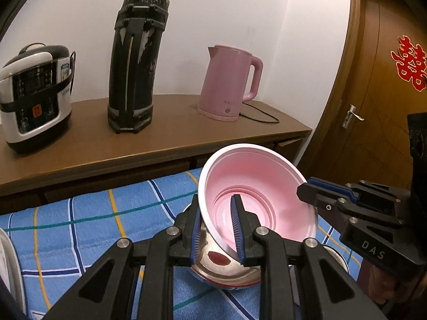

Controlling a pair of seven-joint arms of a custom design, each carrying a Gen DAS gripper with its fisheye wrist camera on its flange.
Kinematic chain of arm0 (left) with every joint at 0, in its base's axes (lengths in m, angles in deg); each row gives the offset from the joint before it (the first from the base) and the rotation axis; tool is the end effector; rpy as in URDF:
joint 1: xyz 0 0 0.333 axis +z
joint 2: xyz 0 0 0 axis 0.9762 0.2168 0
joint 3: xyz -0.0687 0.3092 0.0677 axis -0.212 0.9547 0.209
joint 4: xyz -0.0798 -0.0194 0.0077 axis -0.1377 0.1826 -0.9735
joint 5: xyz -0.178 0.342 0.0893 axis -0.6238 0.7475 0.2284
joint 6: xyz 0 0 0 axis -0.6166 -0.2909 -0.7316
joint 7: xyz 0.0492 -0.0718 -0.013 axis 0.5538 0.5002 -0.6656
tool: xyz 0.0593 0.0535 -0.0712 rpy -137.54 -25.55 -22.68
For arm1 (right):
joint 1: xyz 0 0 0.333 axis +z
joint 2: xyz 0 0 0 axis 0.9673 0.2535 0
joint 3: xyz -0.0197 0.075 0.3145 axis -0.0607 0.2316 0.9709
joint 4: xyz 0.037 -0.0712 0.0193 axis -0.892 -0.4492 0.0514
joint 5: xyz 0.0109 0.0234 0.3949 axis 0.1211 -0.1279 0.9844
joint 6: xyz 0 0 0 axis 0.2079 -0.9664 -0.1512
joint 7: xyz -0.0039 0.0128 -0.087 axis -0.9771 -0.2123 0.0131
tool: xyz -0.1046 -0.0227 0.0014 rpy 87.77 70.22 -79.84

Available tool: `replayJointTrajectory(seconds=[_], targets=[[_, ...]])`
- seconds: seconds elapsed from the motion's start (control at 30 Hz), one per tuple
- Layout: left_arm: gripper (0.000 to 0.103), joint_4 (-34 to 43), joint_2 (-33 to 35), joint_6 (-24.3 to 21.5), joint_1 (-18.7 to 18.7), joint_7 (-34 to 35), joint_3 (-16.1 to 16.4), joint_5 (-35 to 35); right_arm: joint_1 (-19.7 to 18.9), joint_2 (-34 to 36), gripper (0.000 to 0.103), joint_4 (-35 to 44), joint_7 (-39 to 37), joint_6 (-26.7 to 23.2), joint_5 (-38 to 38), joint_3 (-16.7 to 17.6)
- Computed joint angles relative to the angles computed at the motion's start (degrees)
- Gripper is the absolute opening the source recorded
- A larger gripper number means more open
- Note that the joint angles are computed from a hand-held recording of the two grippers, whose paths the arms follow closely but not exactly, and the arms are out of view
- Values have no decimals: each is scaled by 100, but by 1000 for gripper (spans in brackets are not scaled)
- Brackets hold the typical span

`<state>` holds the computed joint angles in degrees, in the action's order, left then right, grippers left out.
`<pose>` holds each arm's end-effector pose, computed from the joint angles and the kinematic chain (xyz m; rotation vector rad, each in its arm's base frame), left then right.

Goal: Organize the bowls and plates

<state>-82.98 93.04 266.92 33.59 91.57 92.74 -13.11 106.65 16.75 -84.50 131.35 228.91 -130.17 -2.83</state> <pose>0.5028 -0.4289 0.4824 -1.3929 2.0619 -1.3277 0.4669 0.4092 0.5485 -1.7663 1.5788 -0.8134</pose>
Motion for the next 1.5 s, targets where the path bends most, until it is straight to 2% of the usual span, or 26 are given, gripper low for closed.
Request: replayJointTrajectory(seconds=[0.13,0.23,0.37,0.53,0.73,0.87,1.03,1.27,1.4,1.5], targets=[[23,11,0,-33,13,-29,-7,31,2,36,12,19,-57,-2,52,-3],[23,17,8,-76,244,84,-264,-56,13,68,12,41,-119,-23,107,-10],[23,23,44,-152,767,440,-872,-386,32,97,13,62,-166,-68,145,-25],[23,10,43,-186,812,621,-958,-544,39,131,14,86,-238,-105,187,-49],[23,-1,89,-299,1568,1334,-1861,-1261,59,155,14,97,-268,-137,222,-67],[23,-30,81,-318,1750,1665,-2096,-1632,72,177,14,122,-291,-174,234,-69],[23,-25,157,-411,2440,2397,-2920,-2395,82,247,14,208,-460,-245,342,-82],[23,-18,144,-549,2354,2750,-2873,-2848,112,376,14,320,-698,-311,544,-137],[23,-3,180,-586,2642,3155,-3236,-3243,112,414,14,346,-802,-361,667,-174],[23,6,183,-610,2657,3320,-3271,-3408,113,422,14,360,-868,-382,725,-190]])
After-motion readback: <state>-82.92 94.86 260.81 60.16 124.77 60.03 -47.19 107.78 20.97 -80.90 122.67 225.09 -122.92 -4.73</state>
